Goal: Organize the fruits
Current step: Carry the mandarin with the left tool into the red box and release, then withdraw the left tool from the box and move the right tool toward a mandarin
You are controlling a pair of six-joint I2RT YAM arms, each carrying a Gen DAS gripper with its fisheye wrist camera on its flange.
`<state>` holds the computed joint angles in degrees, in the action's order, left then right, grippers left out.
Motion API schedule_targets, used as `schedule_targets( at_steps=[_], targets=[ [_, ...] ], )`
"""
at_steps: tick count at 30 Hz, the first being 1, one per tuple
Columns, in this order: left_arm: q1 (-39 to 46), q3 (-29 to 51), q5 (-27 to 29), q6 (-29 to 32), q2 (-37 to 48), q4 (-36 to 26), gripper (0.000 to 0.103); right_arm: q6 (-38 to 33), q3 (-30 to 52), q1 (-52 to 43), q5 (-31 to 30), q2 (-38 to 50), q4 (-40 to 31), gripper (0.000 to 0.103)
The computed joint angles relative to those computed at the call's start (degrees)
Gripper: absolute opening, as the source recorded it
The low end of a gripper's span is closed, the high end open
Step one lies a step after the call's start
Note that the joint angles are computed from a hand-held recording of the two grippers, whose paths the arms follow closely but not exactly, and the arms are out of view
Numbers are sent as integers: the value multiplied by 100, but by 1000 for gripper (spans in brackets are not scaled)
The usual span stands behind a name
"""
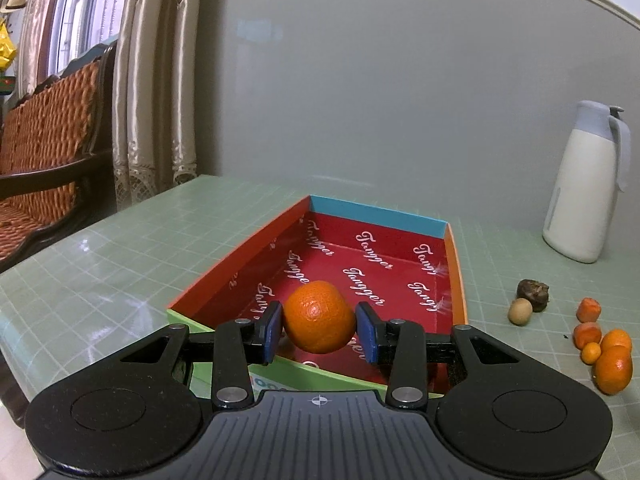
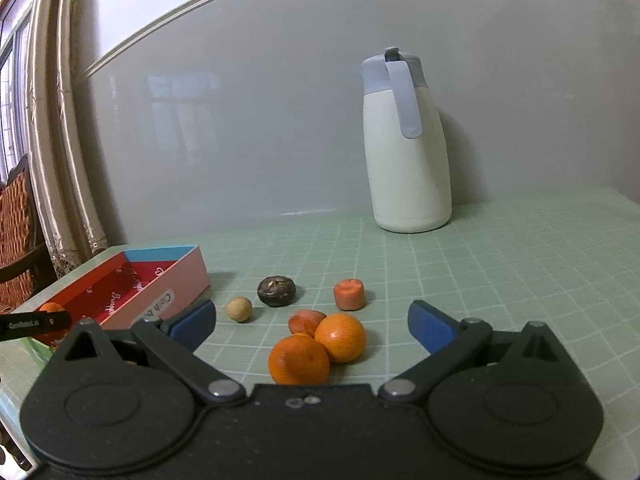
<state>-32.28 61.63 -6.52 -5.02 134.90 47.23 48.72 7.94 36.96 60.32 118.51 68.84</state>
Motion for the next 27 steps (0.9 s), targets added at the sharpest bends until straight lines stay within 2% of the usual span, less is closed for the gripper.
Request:
schedule_targets(
  at_steps=[14,24,25,26,27],
  targets=[
    [-25,54,-64,-13,43,10,40,117,-94,-8,12,9,44,103],
    [-52,-108,-69,9,27,360,41,257,-135,51,86,-57,-93,103],
    [-74,-135,-87,24,26,422,46,289,-150,64,105,-74,-127,103],
    [-102,-154,-103,32,24,465,59,318,-162,70,118,-94,-166,103],
    [-126,-179,-135,31,19,518,65,347,-187,67,129,-94,-170,103]
  ],
)
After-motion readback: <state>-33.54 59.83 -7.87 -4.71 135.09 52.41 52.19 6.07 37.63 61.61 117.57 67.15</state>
